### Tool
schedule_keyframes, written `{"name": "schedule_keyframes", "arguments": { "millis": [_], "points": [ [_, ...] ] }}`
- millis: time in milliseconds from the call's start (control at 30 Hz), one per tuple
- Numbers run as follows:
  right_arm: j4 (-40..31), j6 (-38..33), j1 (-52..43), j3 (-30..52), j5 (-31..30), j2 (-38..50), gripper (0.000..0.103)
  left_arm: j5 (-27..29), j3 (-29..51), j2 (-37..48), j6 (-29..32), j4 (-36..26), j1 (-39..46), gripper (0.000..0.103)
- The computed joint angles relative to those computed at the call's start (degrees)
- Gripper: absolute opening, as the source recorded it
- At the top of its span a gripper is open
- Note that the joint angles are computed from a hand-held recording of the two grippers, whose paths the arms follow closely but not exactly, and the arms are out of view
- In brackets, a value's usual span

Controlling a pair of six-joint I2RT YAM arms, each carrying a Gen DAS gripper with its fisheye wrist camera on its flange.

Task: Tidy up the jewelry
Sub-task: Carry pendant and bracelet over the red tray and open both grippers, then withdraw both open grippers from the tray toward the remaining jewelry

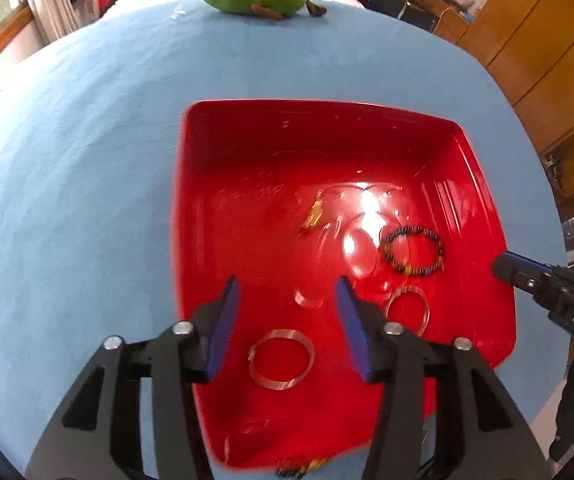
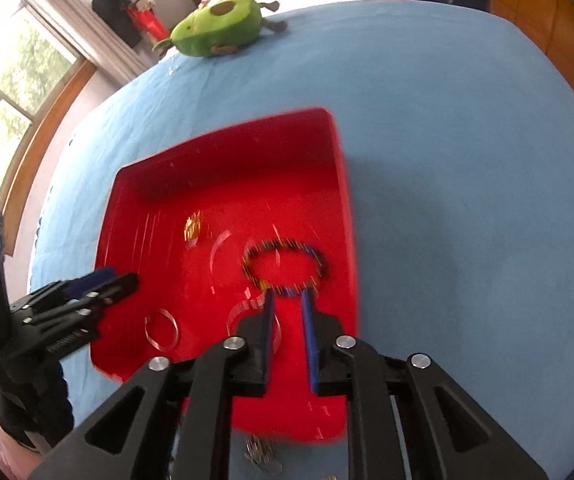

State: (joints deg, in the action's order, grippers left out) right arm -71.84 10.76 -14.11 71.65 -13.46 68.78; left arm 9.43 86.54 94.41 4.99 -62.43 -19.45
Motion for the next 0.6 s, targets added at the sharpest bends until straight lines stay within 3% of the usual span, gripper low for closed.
{"name": "schedule_keyframes", "arguments": {
  "millis": [67,167,233,333,500,600],
  "points": [
    [-2.36,0.09,-0.82,-2.43,0.29,-4.31,0.019,-1.06,-4.27,-5.1,1.17,0.09,1.13,0.06],
    [-6.29,-0.48,-2.93,-6.62,-2.76,-11.28,0.019,2.69,-8.49,-11.0,2.99,-2.79,3.66,0.06],
    [-8.73,1.1,-1.96,-6.7,-2.42,-15.35,0.027,1.47,-11.18,-15.15,2.88,-3.31,4.41,0.076],
    [-11.08,0.43,-1.64,-6.03,-4.76,-21.35,0.029,2.88,-14.37,-21.63,3.76,-5.15,5.85,0.077],
    [-16.92,2.32,1.29,-3.55,-3.17,-25.65,0.029,3.15,-17.0,-30.16,4.34,-10.72,7.89,0.077],
    [-16.62,11.09,11.04,-3.03,1.25,-27.57,0.029,1.96,-17.38,-33.81,3.97,-12.89,7.36,0.078]
  ]
}}
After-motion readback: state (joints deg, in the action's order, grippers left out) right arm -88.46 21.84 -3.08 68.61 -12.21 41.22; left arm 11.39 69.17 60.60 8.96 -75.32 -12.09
